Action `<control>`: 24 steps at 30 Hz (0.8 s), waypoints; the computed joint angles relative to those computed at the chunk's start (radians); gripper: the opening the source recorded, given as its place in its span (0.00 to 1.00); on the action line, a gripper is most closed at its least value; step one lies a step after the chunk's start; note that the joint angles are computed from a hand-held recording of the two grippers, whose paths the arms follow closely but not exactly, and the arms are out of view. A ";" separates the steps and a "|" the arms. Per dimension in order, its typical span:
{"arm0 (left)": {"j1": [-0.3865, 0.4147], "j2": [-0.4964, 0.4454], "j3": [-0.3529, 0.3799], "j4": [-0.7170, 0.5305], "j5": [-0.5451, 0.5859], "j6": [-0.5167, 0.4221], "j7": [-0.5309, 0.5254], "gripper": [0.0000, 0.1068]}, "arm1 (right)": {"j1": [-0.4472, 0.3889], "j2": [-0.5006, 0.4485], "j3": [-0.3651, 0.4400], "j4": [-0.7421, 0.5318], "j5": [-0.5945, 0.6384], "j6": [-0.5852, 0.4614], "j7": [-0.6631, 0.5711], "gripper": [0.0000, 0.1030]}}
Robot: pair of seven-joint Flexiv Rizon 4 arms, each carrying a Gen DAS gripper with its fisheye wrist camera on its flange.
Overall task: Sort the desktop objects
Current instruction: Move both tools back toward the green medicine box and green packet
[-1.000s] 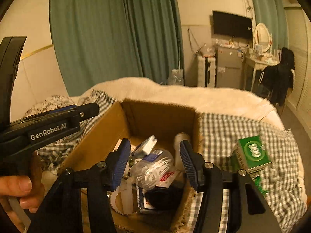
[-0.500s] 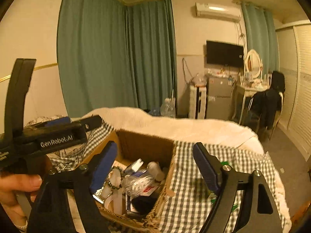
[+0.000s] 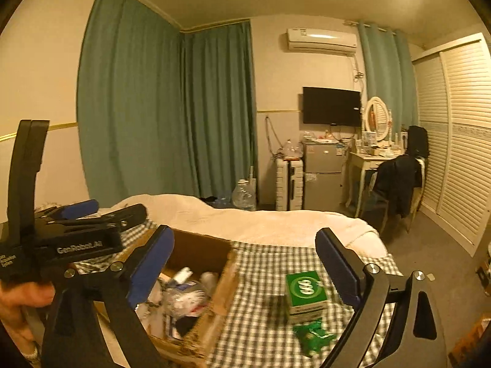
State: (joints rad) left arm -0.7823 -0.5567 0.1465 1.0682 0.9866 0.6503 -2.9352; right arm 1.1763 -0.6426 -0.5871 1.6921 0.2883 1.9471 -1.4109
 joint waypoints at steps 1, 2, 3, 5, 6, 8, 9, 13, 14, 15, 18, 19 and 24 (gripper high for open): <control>0.001 -0.011 -0.005 -0.015 -0.001 -0.001 0.014 0.96 | -0.003 0.003 -0.002 0.006 0.004 0.003 0.001 0.93; -0.001 -0.018 -0.006 -0.023 -0.001 0.000 0.021 0.96 | -0.008 0.004 -0.003 0.012 0.011 0.008 0.003 0.93; -0.004 -0.029 -0.005 -0.037 0.000 -0.002 0.029 0.96 | -0.010 0.006 -0.005 0.015 0.016 0.009 0.002 0.94; -0.009 -0.048 -0.001 -0.059 -0.001 0.002 0.036 0.96 | -0.020 0.011 -0.005 0.028 0.029 0.017 0.000 0.95; -0.012 -0.058 0.001 -0.069 -0.002 0.006 0.038 0.96 | -0.030 0.013 0.000 0.032 0.031 0.023 -0.002 0.95; -0.013 -0.082 0.003 -0.097 -0.014 0.010 0.056 0.96 | -0.049 0.019 0.013 0.041 0.034 0.032 -0.014 0.95; -0.016 -0.095 0.006 -0.112 -0.021 0.009 0.066 0.96 | -0.058 0.021 0.021 0.044 0.036 0.037 -0.020 0.95; -0.022 -0.163 0.018 -0.190 -0.060 0.001 0.115 0.96 | -0.136 0.035 0.095 0.047 0.028 0.058 -0.052 0.95; -0.021 -0.182 0.020 -0.213 -0.075 -0.002 0.134 0.96 | -0.159 0.037 0.115 0.048 0.026 0.062 -0.059 0.95; -0.024 -0.199 0.024 -0.232 -0.087 -0.004 0.146 0.96 | -0.188 0.040 0.143 0.050 0.018 0.067 -0.065 0.95; -0.028 -0.251 0.040 -0.290 -0.125 -0.012 0.178 0.96 | -0.257 0.037 0.209 0.048 0.005 0.075 -0.079 0.95; -0.027 -0.265 0.043 -0.306 -0.140 -0.016 0.191 0.96 | -0.280 0.035 0.229 0.051 0.001 0.081 -0.082 0.95; -0.023 -0.353 0.062 -0.421 -0.206 -0.048 0.255 0.96 | -0.406 0.012 0.344 0.044 -0.067 0.067 -0.075 0.95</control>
State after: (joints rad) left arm -0.8052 -0.9098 0.2086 0.6473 0.7801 0.6026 -2.6799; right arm 0.7704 -0.6305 -0.2428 1.7363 0.2217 2.0139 -1.4863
